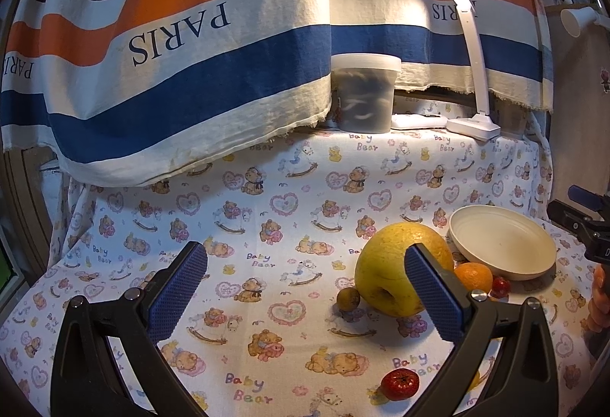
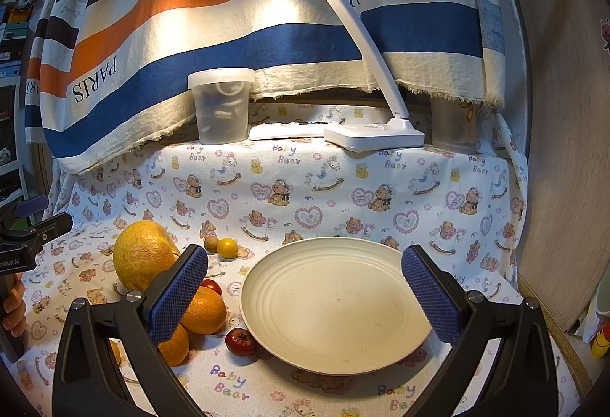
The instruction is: Organize fruits
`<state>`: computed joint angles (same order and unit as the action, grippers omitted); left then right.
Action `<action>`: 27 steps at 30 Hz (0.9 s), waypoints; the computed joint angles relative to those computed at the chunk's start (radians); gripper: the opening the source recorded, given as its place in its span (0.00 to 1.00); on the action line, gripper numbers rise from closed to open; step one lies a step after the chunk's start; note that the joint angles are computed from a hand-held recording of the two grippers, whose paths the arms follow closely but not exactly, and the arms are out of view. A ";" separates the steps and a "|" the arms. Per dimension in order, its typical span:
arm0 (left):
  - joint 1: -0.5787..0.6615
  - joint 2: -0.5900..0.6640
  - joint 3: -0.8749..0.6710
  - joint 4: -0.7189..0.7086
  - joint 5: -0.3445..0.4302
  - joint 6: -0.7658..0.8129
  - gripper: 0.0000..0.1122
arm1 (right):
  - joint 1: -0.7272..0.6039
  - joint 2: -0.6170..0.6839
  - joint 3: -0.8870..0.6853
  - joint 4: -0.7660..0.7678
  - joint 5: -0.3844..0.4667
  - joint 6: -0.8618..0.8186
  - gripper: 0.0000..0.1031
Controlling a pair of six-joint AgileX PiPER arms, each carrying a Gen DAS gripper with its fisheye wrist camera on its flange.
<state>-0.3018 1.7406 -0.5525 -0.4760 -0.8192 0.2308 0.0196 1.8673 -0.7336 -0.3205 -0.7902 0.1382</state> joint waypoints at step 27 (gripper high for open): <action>0.165 -0.065 -0.153 0.168 0.544 -0.098 0.90 | -0.008 -0.007 -0.019 -0.059 0.083 0.048 0.99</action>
